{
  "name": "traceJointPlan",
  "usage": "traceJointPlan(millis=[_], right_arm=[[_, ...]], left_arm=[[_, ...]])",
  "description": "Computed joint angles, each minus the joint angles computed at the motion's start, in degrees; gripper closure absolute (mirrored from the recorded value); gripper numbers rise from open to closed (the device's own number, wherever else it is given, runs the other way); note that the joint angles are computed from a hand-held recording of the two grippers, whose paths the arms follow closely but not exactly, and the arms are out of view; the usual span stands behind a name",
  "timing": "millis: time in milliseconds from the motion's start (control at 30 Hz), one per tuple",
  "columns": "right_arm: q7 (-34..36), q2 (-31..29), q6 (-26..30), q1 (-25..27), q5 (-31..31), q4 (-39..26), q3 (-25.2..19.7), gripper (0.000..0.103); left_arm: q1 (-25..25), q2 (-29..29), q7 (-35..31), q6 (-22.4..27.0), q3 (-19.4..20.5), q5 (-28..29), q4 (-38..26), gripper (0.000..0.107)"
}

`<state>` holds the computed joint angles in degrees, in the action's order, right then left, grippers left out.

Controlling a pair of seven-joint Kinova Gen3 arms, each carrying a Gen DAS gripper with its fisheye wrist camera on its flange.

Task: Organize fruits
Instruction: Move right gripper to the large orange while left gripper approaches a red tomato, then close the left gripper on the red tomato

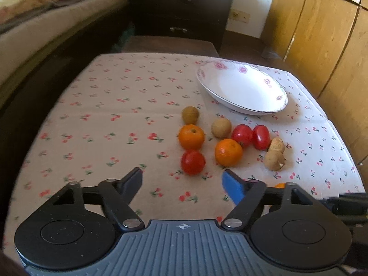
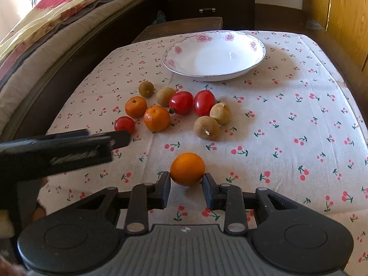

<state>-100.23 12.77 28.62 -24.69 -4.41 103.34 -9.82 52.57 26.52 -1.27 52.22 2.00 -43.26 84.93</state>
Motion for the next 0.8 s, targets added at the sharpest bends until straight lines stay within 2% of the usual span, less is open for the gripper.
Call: traceJointPlan(millis=[333, 467, 533, 600, 800], right_arm=[[7.36, 0.2, -1.3, 3.9, -6.79, 1.1, -2.02, 0.071], [7.57, 0.45, -1.7, 3.1, -6.27, 0.96, -1.44, 0.07], [7.4, 0.5, -1.57, 2.85, -6.04, 0.81, -1.24, 0.07], [7.77, 0.48, -1.64, 3.1, -6.38, 0.89, -1.38, 0.07], [7.78, 0.54, -1.01, 2.91, -6.36, 0.58, -1.0, 0.07]], left_arm=[[-0.26, 3.29, -3.63, -1.04, -1.59, -0.21, -2.43, 0.032], [1.4, 5.01, -7.22, 2.0, -1.94, -1.26, -4.4, 0.034], [1.17, 4.45, -6.66, 0.43, -1.97, -1.55, -3.38, 0.039], [0.94, 3.79, -5.97, -1.32, -2.3, -1.74, -2.27, 0.049], [0.97, 3.37, -6.0, -2.54, -2.37, -2.43, -1.44, 0.056]])
